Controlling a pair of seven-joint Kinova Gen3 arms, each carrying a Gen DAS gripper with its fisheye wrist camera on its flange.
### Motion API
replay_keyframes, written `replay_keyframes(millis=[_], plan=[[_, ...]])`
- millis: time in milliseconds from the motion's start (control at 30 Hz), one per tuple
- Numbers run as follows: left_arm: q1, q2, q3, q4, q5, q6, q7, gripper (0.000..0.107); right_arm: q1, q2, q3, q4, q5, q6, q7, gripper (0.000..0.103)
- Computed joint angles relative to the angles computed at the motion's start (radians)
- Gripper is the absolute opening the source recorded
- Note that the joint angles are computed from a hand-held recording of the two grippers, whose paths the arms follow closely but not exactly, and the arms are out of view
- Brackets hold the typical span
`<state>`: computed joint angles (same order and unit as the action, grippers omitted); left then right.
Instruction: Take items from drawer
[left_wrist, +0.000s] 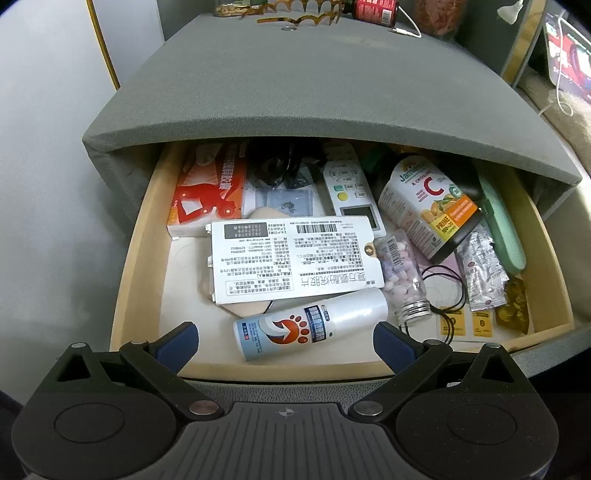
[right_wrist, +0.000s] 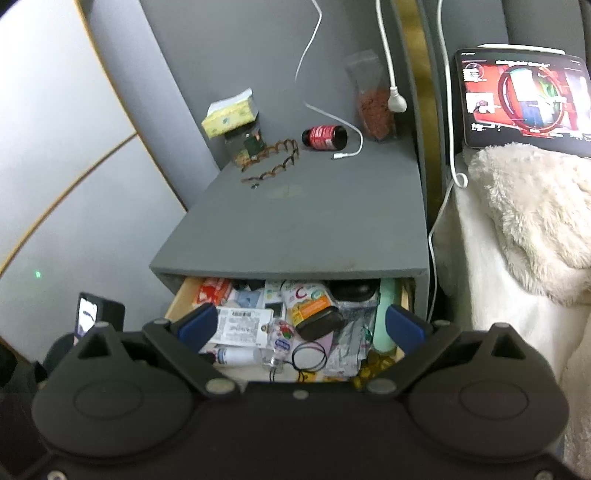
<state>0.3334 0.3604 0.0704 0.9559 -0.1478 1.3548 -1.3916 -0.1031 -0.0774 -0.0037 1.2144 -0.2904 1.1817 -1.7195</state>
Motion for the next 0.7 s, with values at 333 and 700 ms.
replay_keyframes(millis=[333, 700], plan=[[-0.069, -0.034, 0.022, 0.068, 0.092, -0.019, -0.065, 0.103, -0.084, -0.01, -0.112, -0.115, 0.233, 0.115, -0.161, 0.1], [-0.047, -0.079, 0.013, 0.12, 0.071, -0.065, -0.041, 0.095, -0.138, 0.039, -0.097, -0.163, 0.211, 0.108, -0.124, 0.1]])
